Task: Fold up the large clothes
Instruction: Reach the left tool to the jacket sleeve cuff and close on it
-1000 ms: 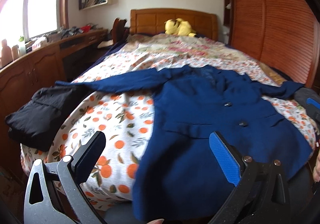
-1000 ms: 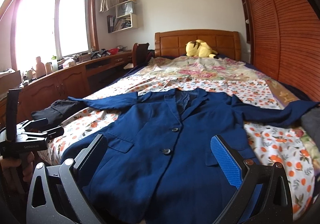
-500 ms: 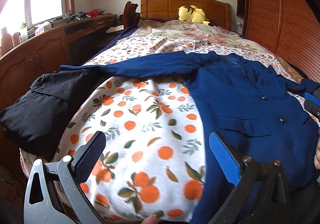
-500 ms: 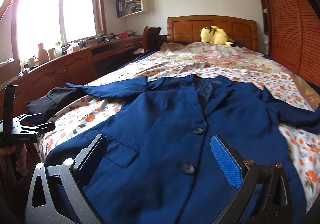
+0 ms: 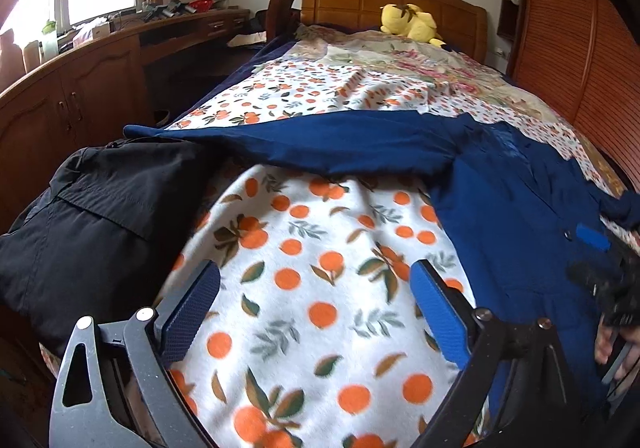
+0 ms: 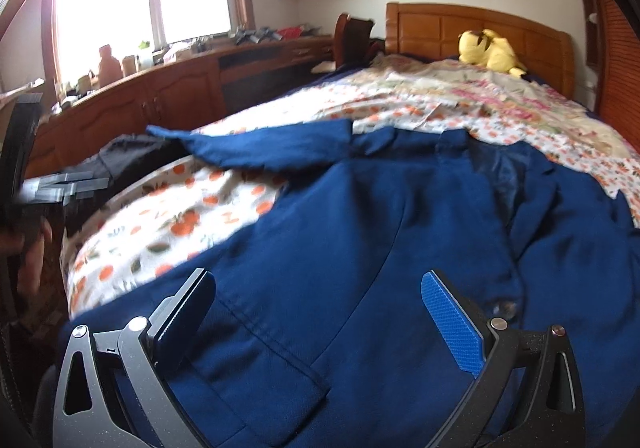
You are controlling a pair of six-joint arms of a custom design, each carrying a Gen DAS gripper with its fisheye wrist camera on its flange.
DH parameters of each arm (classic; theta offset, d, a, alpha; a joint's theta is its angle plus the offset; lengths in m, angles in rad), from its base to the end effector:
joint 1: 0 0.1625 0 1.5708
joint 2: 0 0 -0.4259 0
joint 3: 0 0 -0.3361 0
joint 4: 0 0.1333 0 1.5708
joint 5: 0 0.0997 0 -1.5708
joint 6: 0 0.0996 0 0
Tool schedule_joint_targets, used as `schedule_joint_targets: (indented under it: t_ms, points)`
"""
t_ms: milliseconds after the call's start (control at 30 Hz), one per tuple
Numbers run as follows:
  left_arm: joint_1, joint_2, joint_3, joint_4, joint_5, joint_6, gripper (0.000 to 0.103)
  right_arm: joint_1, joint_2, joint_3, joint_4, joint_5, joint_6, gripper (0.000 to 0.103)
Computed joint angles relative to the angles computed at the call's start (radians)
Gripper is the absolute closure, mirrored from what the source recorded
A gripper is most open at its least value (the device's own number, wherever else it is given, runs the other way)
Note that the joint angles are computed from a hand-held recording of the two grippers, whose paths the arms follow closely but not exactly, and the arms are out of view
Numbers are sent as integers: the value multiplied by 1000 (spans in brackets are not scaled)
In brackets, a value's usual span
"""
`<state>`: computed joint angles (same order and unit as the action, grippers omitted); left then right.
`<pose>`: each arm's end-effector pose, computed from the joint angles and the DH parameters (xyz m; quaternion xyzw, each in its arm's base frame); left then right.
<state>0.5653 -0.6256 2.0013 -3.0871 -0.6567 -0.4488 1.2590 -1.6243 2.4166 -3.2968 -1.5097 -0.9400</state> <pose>-0.3234 -0.4565 0.0359 0.2162 0.8692 -0.3397 0.2870 0.0245 -0.3782 0.3695 0.2888 -0.8447 0.3806 0.2414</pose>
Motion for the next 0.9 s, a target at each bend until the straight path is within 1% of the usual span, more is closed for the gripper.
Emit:
schedule_joint_targets:
  t_ms: [67, 100, 167, 300, 333, 467, 533, 633, 667, 700, 733, 767, 800, 833, 867, 900]
  points:
    - [28, 2, -37, 16, 0, 12, 17, -22, -31, -5, 52, 10, -2, 1]
    - [40, 6, -59, 30, 5, 16, 19, -27, -48, -14, 81, 17, 2, 1]
    - [61, 12, -91, 37, 7, 31, 24, -58, -89, -21, 135, 52, 1, 1]
    - [119, 36, -192, 66, 5, 53, 31, -76, -103, -43, 182, 56, 4, 1]
    - [128, 40, -206, 69, 5, 54, 34, -66, -90, -44, 168, 48, 10, 1]
    - [186, 72, -309, 108, 6, 57, 42, -70, -116, -37, 182, 53, 10, 1]
    - [207, 86, -351, 130, 1, 45, 47, -64, -107, -30, 162, 48, 13, 1]
    - [241, 105, -414, 163, -16, 19, 54, -38, -60, -32, 108, 26, 24, 1]
    - [248, 112, -433, 172, -21, 14, 56, -12, -12, -34, 58, 5, 35, 1]
    - [255, 118, -449, 179, -23, 9, 57, 1, 12, -36, 34, -6, 42, 1]
    - [262, 127, -469, 187, -21, 7, 59, 1, 13, -37, 33, -6, 44, 1]
    - [265, 133, -485, 204, -13, -1, 66, 3, 18, -39, 30, -7, 45, 1]
    - [269, 142, -511, 248, 0, -15, 69, 2, 19, -39, 32, -5, 47, 1]
    - [274, 149, -534, 279, 3, -21, 76, 0, 18, -40, 34, -2, 47, 1]
    - [277, 157, -559, 317, 9, -28, 90, -1, 19, -39, 32, 0, 48, 1]
    - [277, 166, -581, 344, 22, -34, 96, -2, 19, -39, 32, 2, 48, 1]
